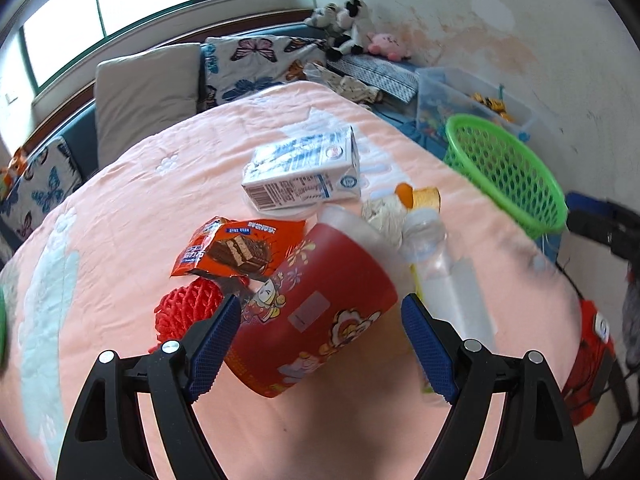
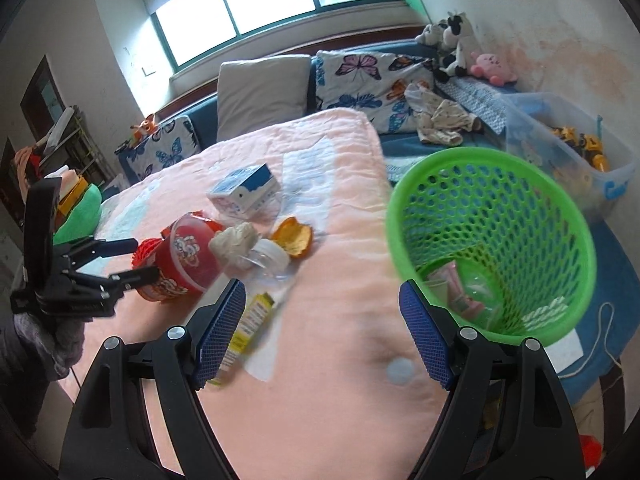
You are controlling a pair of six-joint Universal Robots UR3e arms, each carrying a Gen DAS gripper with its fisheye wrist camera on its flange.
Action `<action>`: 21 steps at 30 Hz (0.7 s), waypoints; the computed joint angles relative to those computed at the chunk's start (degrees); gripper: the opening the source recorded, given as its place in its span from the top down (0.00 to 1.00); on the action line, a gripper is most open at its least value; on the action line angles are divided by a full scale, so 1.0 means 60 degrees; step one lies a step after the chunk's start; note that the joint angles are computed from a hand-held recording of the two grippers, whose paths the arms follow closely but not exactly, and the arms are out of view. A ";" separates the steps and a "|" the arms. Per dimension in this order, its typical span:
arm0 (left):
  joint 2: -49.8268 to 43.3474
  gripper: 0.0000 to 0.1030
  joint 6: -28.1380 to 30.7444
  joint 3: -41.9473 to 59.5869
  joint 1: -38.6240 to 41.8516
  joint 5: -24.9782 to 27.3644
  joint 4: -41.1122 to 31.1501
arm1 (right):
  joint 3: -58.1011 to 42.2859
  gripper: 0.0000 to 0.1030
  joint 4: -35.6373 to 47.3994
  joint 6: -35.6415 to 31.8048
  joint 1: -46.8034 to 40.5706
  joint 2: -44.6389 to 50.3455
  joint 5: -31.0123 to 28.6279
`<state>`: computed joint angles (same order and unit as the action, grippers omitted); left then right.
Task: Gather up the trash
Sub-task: 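Grasp the red printed cup with the left tool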
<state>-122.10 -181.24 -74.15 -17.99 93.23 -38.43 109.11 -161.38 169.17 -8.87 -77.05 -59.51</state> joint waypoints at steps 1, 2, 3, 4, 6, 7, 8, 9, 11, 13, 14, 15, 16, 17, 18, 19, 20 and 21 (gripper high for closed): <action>0.0004 0.21 0.0209 -0.0069 0.0038 -0.0052 0.0064 | -0.0174 0.23 0.0091 0.0073 0.0132 0.0100 -0.0082; -0.0022 0.21 0.0373 -0.0098 0.0080 -0.0115 0.0100 | -0.0402 0.23 0.0218 0.0145 0.0285 0.0233 -0.0177; -0.0051 0.21 0.0536 -0.0108 0.0115 -0.0168 0.0094 | -0.0597 0.23 0.0340 0.0215 0.0409 0.0347 -0.0251; -0.0084 0.21 0.0624 -0.0119 0.0115 -0.0210 0.0108 | -0.0820 0.23 0.0500 0.0286 0.0531 0.0474 -0.0303; -0.0213 0.20 0.0955 -0.0045 0.0174 -0.0331 0.0055 | -0.1296 0.23 0.0868 0.0433 0.0738 0.0748 -0.0323; -0.0303 0.20 0.1005 0.0065 0.0159 -0.0311 -0.0014 | -0.1464 0.23 0.0964 0.0496 0.0825 0.0861 -0.0348; -0.0406 0.20 0.1123 0.0182 0.0195 -0.0378 -0.0112 | -0.1723 0.23 0.1125 0.0564 0.0935 0.1023 -0.0379; -0.0485 0.20 0.1200 0.0271 0.0208 -0.0393 -0.0163 | -0.1989 0.23 0.1309 0.0625 0.1017 0.1183 -0.0362; -0.0631 0.20 0.1360 0.0400 0.0217 -0.0368 -0.0147 | -0.2613 0.24 0.1760 0.0803 0.1157 0.1549 -0.0297; -0.0697 0.19 0.1566 0.0461 0.0278 -0.0501 -0.0144 | -0.3128 0.26 0.2153 0.0915 0.1246 0.1863 -0.0224; -0.0730 0.19 0.1697 0.0512 0.0297 -0.0537 -0.0199 | -0.3528 0.27 0.2493 0.0996 0.1293 0.2109 -0.0149; -0.0755 0.19 0.1797 0.0562 0.0301 -0.0527 -0.0248 | -0.3835 0.28 0.2757 0.1057 0.1322 0.2303 -0.0099; -0.0754 0.19 0.1882 0.0573 0.0333 -0.0572 -0.0271 | -0.4260 0.29 0.3122 0.1126 0.1354 0.2578 0.0007; -0.0759 0.19 0.1976 0.0587 0.0367 -0.0623 -0.0281 | -0.4552 0.29 0.3369 0.1188 0.1383 0.2764 0.0090; -0.0782 0.19 0.2031 0.0637 0.0389 -0.0648 -0.0312 | -0.4917 0.30 0.3683 0.1266 0.1412 0.2993 0.0192; -0.0790 0.18 0.2072 0.0665 0.0414 -0.0665 -0.0331 | -0.5108 0.32 0.3882 0.1293 0.1414 0.3097 0.0275; -0.0788 0.18 0.2111 0.0680 0.0454 -0.0700 -0.0338 | -0.5502 0.32 0.4283 0.1362 0.1435 0.3336 0.0417; -0.0789 0.18 0.2133 0.0705 0.0492 -0.0750 -0.0369 | -0.5636 0.32 0.4448 0.1417 0.1431 0.3408 0.0486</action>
<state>-126.83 -168.44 -69.92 -15.04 88.73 -40.65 75.29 -134.69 177.67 -0.29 -56.60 -56.59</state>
